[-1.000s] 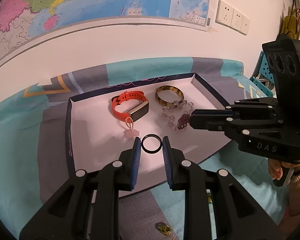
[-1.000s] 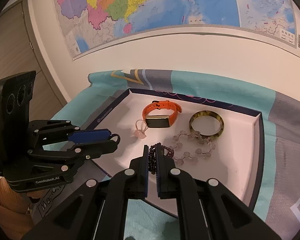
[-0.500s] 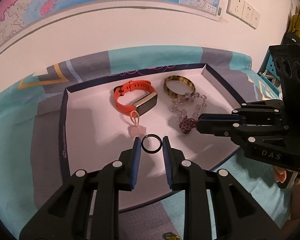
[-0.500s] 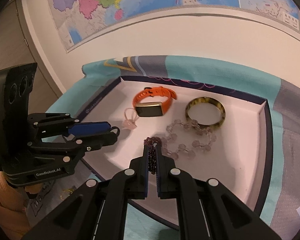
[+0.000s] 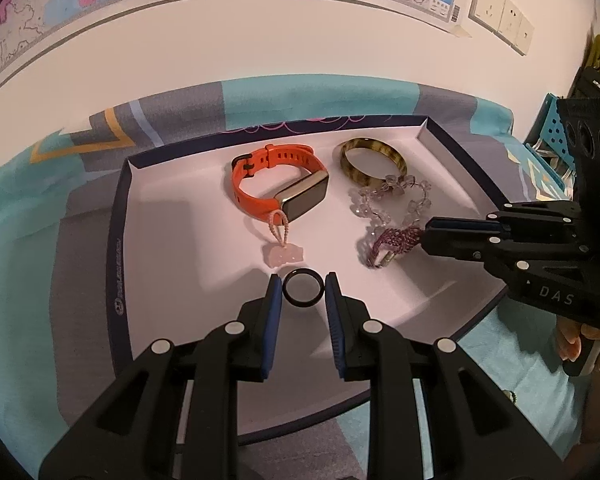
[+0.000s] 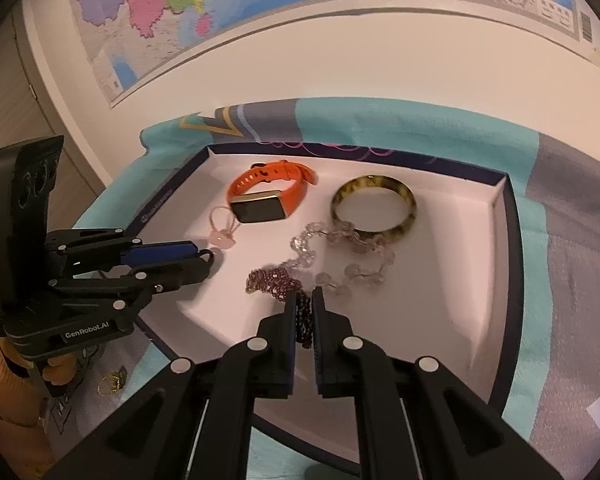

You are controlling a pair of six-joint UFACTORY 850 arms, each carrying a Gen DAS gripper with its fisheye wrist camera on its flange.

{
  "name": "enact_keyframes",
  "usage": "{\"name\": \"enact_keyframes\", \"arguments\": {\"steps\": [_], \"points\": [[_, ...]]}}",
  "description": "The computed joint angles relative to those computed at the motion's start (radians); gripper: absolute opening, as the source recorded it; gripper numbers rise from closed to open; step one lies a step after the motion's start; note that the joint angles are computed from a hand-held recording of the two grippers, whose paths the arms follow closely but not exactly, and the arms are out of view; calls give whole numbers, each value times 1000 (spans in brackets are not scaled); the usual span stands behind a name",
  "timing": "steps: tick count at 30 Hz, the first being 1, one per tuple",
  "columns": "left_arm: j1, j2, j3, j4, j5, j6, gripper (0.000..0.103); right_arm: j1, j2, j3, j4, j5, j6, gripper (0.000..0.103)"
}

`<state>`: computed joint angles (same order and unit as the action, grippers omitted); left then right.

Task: Organize jewelry
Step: 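Drop the ring into the box with left tool while right tool releases the necklace, then withdraw both open tools from the box back over the loose jewelry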

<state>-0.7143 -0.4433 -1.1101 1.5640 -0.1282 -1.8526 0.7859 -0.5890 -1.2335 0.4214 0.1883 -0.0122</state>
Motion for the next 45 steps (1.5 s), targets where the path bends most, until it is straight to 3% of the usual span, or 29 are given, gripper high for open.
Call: {"name": "enact_keyframes", "arguments": {"steps": [13,17,20,25,27,30,37,45], "points": [[1,-14,-12,-5,1,-1,24,-4,1,6,118,-2,-90,17],[1,-11,-10,35,1,-49,36,-3,9,17,143,10,-106,18],[2,-2,0,104,1,-121,37,1,15,24,202,15,-163,19],[-12,44,39,327,-40,-342,46,11,39,54,251,43,-196,26],[-25,69,60,362,-69,-375,54,21,58,74,275,70,-217,29],[-47,117,105,450,-110,-445,55,37,98,120,222,110,-170,36],[-90,201,199,456,-184,-451,60,91,151,198,181,151,-159,36],[-112,253,292,472,-182,-515,62,149,152,255,231,151,-196,41]]}}
